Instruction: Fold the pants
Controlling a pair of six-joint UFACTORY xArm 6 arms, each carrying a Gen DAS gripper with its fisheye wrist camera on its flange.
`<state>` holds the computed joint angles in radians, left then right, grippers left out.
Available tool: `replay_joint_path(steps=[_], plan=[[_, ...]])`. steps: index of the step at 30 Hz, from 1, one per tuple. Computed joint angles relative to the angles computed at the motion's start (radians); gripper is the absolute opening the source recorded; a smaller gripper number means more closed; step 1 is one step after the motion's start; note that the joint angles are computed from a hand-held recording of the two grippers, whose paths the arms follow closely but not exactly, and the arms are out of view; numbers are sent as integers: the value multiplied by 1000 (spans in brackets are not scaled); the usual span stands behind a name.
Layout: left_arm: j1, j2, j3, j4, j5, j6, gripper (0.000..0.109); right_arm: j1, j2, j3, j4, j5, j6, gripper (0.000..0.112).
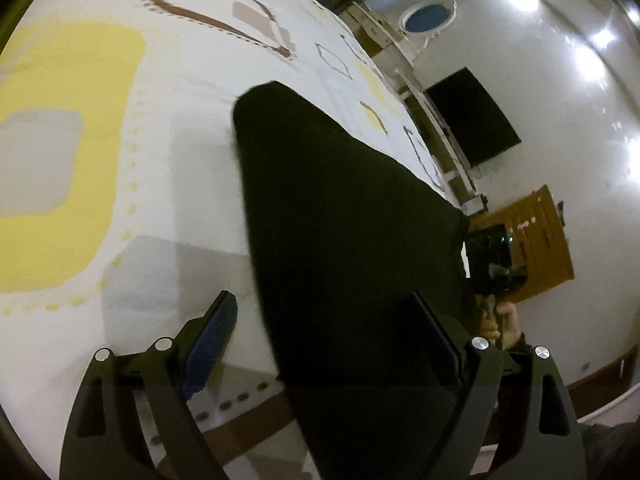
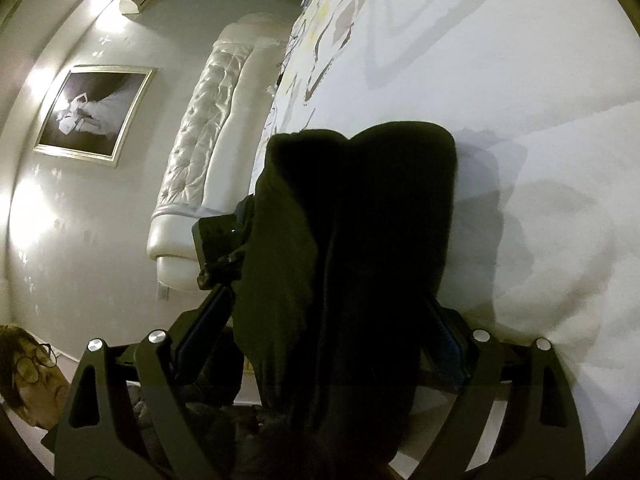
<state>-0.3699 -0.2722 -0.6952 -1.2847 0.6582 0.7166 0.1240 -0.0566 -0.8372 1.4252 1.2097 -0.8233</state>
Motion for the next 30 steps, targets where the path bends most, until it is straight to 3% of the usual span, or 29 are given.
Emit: replay_joint_path(steps=[4, 6, 7, 8, 9, 14, 17, 21, 27, 30], plan=[[-13, 38, -27, -38, -1, 30, 87, 21, -12, 2, -18, -29, -8, 89], [-37, 38, -30, -17, -30, 26, 87, 47, -24, 1, -45, -75, 3, 75], [-51, 39, -32, 1, -44, 24, 81, 57, -19, 0, -52, -89, 14, 50], [-64, 39, -33, 34, -59, 5, 67, 58, -9, 1, -38, -84, 15, 45], [-72, 40, -36, 75, -78, -31, 56, 60, -7, 8, -17, -88, 9, 44], [-31, -8, -11, 47, -39, -1, 40, 122, -44, -1, 5, -165, -10, 41], [-16, -68, 7, 120, -66, -33, 39, 165, -14, -56, 18, -190, -14, 40], [69, -127, 26, 162, -52, -50, 39, 228, 96, -181, 53, -192, -24, 39], [239, -132, 39, 188, 44, -49, 39, 295, 282, -361, 104, -198, -1, 39], [284, -102, 47, 122, 86, 1, 41, 306, 316, -373, 123, -222, 25, 38]])
